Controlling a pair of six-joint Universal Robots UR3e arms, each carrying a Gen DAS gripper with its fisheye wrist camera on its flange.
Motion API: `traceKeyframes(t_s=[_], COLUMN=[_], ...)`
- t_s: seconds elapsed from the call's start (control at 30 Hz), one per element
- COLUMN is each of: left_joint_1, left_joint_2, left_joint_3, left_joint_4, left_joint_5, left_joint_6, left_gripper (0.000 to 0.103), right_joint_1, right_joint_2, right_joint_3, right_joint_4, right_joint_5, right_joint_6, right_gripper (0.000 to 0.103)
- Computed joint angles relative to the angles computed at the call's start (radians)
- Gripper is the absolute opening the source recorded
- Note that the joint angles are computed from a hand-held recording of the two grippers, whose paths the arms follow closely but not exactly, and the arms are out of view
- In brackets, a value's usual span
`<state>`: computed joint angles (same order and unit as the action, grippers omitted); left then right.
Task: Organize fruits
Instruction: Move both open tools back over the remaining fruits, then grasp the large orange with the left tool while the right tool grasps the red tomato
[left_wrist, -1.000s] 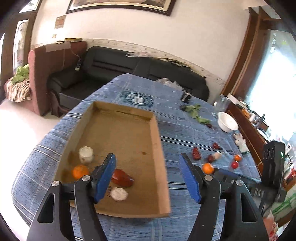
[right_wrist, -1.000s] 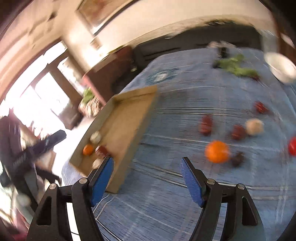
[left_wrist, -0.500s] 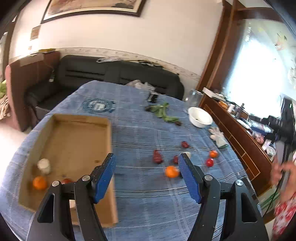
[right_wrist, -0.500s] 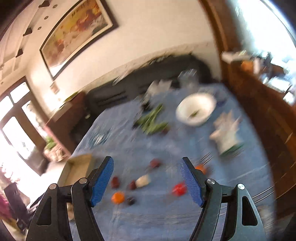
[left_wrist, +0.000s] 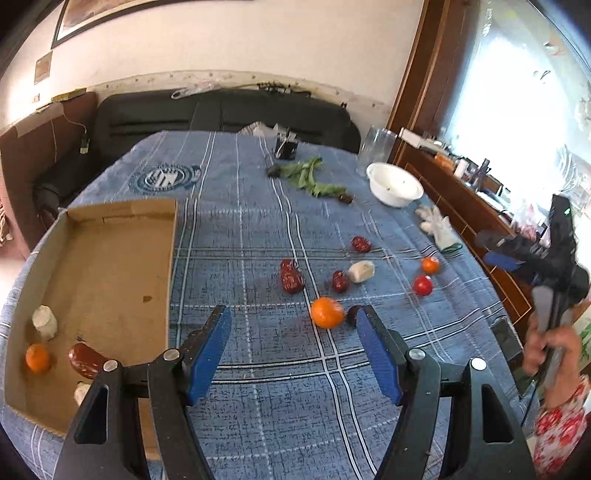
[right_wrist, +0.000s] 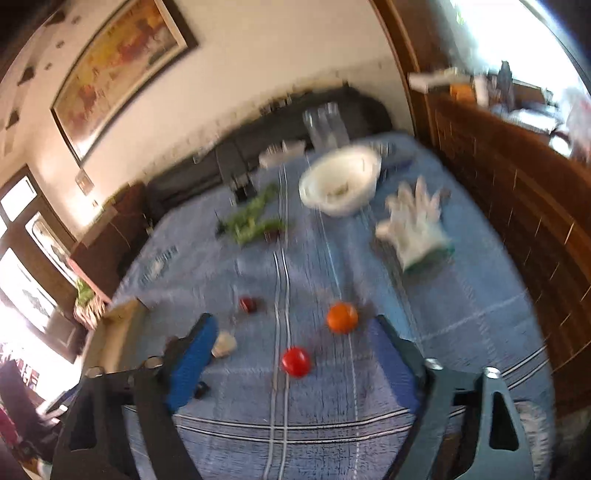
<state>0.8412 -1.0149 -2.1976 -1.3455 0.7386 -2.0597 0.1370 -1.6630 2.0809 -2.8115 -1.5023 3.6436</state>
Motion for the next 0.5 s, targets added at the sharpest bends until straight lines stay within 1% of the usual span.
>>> traceKeyframes(t_s=[0.03, 0.07, 0.13, 0.17, 0.2, 0.23, 0.27, 0.3, 0.33, 0.4, 0.47, 0.5], left_joint_1=[-0.027, -0.071, -0.121, -0.167, -0.211, -0.252, -0.308, -0.342, -0.377, -0.423, -0.452, -0.470], left_joint_2=[-0.022, -0.052, -0.080, -0.111, -0.141, -0.176, -0.235, -0.278, -0.331, -0.426, -0.498, -0.536], left_joint_3=[-0.008, -0.026, -0.056, -0.079, -0.098, -0.106, -0.108, -0.104, -0.096, -0.071, -0.045, -0.028], left_joint_4=[0.050, 0.132, 0.223, 0.306, 0.385, 0.454, 0.544, 0.597, 0.663, 0.754, 0.799, 0.817], left_joint_5=[0.012, 0.027, 0.040, 0.050, 0.068, 0.090, 0.123, 0.143, 0.165, 0.193, 0.203, 0.216], left_joint_6=[-0.030, -0.075, -0.102, -0.125, -0.155, -0.184, -0.224, -0.251, -0.289, -0.350, -0.379, -0.392], left_gripper=[0.069, 0.069, 0.069, 0.069, 0.067, 0.060, 0.056, 0.051, 0.050, 0.050, 0.050, 0.045], right_joint_1=[0.001, 0.004, 0.023, 0.033, 0.043, 0.051, 0.061, 0.071, 0.082, 0.102, 0.120, 0.124], right_joint_2=[0.035, 0.077, 0.158, 0.186, 0.217, 0.238, 0.259, 0.276, 0.291, 0.306, 0.327, 0.334], right_joint_3=[0.011, 0.011, -0.012, -0.024, -0.039, -0.050, -0.064, -0.077, -0.094, -0.116, -0.137, -0.141], right_joint_4=[-0.033, -0.062, -0.095, -0.102, -0.107, -0.110, -0.106, -0.101, -0.092, -0.069, -0.049, -0.043], right_joint_5=[0.016, 0.032, 0.037, 0.032, 0.025, 0.017, 0.004, -0.012, -0.028, -0.063, -0.100, -0.109], right_joint_6=[0.005, 0.010, 0.018, 0.020, 0.020, 0.020, 0.020, 0.018, 0.014, 0.008, 0.000, -0.003], right_gripper=[0.078, 0.076, 0.075, 0.075, 0.075, 0.075, 0.075, 0.075, 0.075, 0.075, 0.075, 0.075])
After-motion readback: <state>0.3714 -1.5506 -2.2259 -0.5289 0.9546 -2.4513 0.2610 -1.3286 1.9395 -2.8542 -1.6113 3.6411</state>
